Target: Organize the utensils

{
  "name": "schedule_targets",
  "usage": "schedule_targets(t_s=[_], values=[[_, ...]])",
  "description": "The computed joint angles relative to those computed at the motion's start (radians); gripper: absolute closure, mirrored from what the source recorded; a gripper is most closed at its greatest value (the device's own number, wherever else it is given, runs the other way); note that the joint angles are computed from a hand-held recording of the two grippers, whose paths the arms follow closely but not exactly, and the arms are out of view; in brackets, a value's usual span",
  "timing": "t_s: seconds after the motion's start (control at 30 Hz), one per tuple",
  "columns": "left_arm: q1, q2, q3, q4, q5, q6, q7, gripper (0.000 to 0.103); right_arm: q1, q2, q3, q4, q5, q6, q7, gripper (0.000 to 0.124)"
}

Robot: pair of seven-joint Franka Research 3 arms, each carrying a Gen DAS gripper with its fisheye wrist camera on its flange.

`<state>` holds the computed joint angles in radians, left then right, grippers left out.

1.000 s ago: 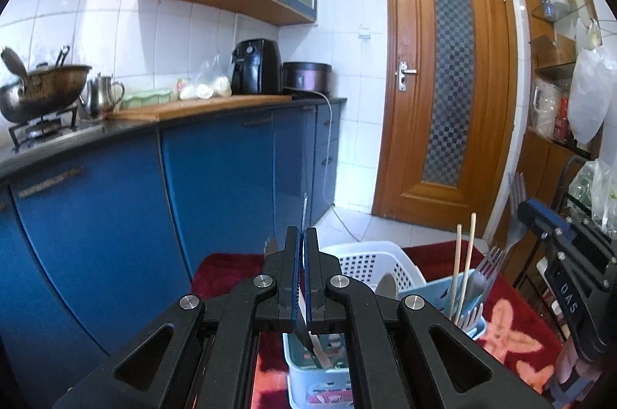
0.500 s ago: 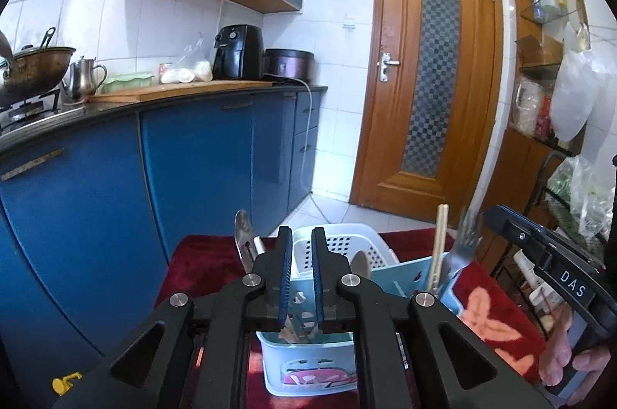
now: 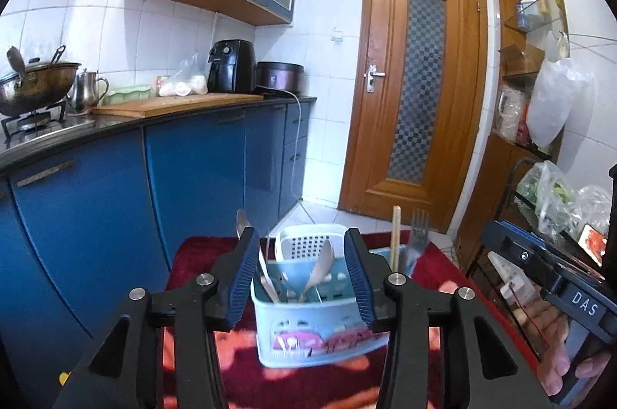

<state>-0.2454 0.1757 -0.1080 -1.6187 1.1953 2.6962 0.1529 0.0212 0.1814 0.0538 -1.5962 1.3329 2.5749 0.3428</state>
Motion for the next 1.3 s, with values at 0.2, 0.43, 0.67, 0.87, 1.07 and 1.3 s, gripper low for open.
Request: schedule_targets(t_s=[0.2, 0.43, 0.67, 0.87, 1.07, 1.3], values=[[-0.004, -0.064, -0.021, -0.091, 0.025, -0.036, -0.052, 0.04, 0.007, -0.066, -0.017, -0.102, 0.013, 0.006, -0.033, 0.067], [0.013, -0.095, -0.053, -0.174, -0.008, -0.043, -0.071, 0.03, 0.024, -0.106, -0.044, -0.19, 0.008, 0.014, -0.042, 0.051], [0.016, -0.092, -0.062, -0.218, -0.035, -0.034, -0.082, 0.029, 0.031, -0.111, -0.058, -0.248, -0.034, 0.03, -0.002, 0.041], [0.016, -0.083, -0.058, -0.25, -0.025, -0.025, -0.121, 0.029, 0.032, -0.109, -0.057, -0.291, -0.03, 0.05, -0.008, 0.039], [0.014, -0.059, -0.053, -0.266, -0.052, -0.018, -0.114, 0.029, 0.04, -0.101, -0.049, -0.332, 0.001, 0.1, -0.049, 0.037], [-0.004, -0.026, -0.043, -0.257, -0.045, -0.033, -0.114, 0.029, 0.045, -0.086, -0.044, -0.354, 0.011, 0.139, -0.071, 0.037]])
